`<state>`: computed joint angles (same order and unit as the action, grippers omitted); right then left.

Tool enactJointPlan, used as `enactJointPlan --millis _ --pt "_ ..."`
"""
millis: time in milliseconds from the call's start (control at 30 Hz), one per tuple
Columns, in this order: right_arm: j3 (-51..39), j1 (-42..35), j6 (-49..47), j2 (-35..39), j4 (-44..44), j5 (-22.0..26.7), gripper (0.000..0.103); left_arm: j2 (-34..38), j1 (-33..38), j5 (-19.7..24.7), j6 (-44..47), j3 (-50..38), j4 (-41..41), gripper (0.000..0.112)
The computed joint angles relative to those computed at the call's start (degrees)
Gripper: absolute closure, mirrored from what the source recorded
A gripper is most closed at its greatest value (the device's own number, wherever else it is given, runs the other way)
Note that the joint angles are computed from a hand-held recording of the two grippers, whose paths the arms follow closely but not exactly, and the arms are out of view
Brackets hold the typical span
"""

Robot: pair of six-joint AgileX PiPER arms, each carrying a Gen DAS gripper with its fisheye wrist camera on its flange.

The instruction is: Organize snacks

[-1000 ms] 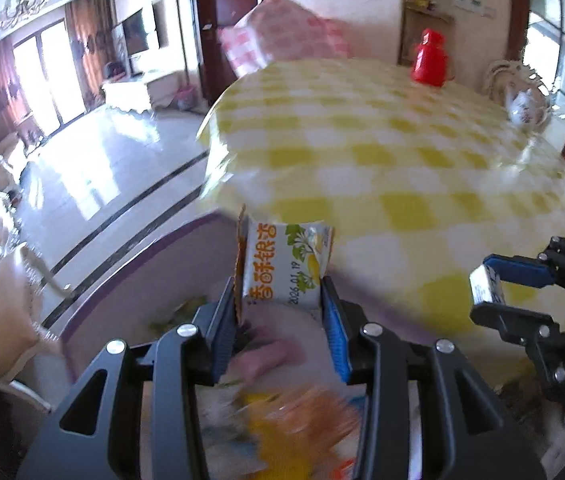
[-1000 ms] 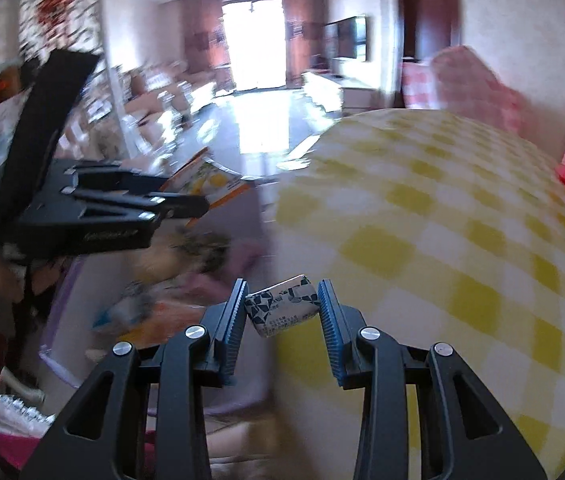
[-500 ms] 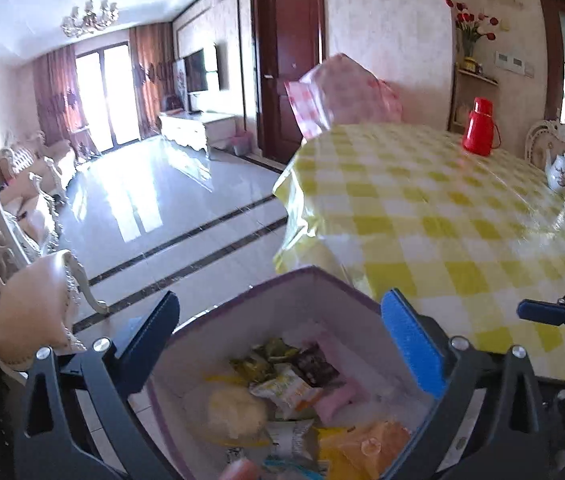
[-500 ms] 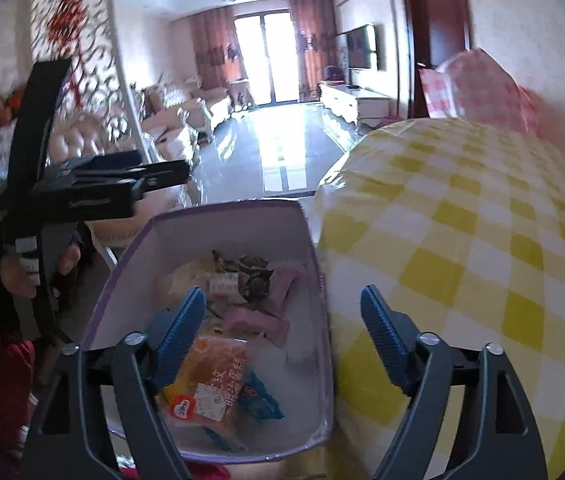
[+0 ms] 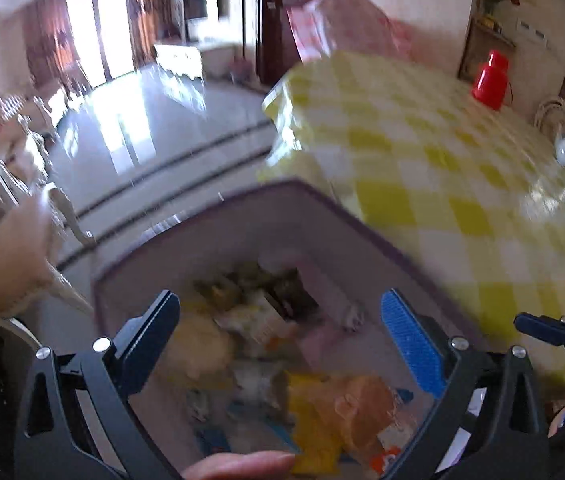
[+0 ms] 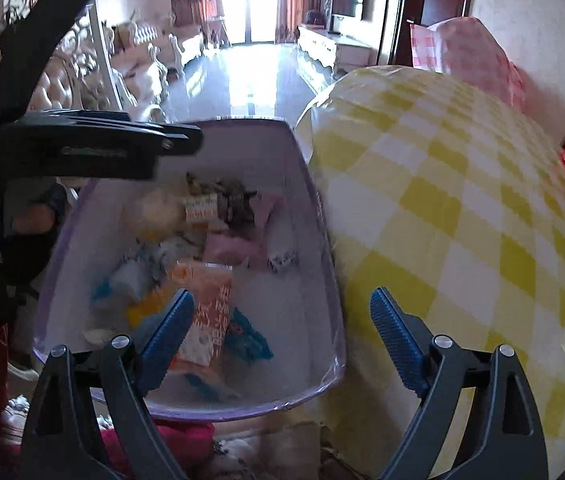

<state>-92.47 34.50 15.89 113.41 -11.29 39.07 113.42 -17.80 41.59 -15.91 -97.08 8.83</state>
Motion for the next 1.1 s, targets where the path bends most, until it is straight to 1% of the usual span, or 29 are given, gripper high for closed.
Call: enactJointPlan --millis 33,133,200,333,433,600,1100 --pt "-0.8 -0.2 -0.5 0.8 0.3 0.8 0.016 1.4 -0.4 1.8 0.0 -1.4 0.3 0.011" --pt "-2.0 -0.2 0.2 2.5 0.0 3.3 0.016 3.5 -0.6 3.4 0.1 -2.4 -0.2 0.011" --pt "-2.5 -0.6 -0.4 3.0 1.2 3.8 0.016 4.5 -0.4 4.3 0.5 -2.9 -0.8 0.011" --pt "-2.2 -0.6 -0.2 3.1 0.8 3.3 0.016 4.9 -0.5 4.6 0.5 -2.7 -0.8 0.011" --pt "-1.7 -0.9 -1.5 2.9 2.6 2.9 0.016 4.9 -0.3 4.8 0.8 -3.0 -0.8 0.011" --pt "0.1 -1.0 -3.4 1.5 4.5 0.3 0.016 5.1 -0.2 5.4 0.8 -3.5 -0.5 0.011" --pt "-0.5 -0.9 -4.2 2.0 5.5 0.8 0.016 5.7 -0.3 6.0 1.0 -4.3 -0.1 0.011"
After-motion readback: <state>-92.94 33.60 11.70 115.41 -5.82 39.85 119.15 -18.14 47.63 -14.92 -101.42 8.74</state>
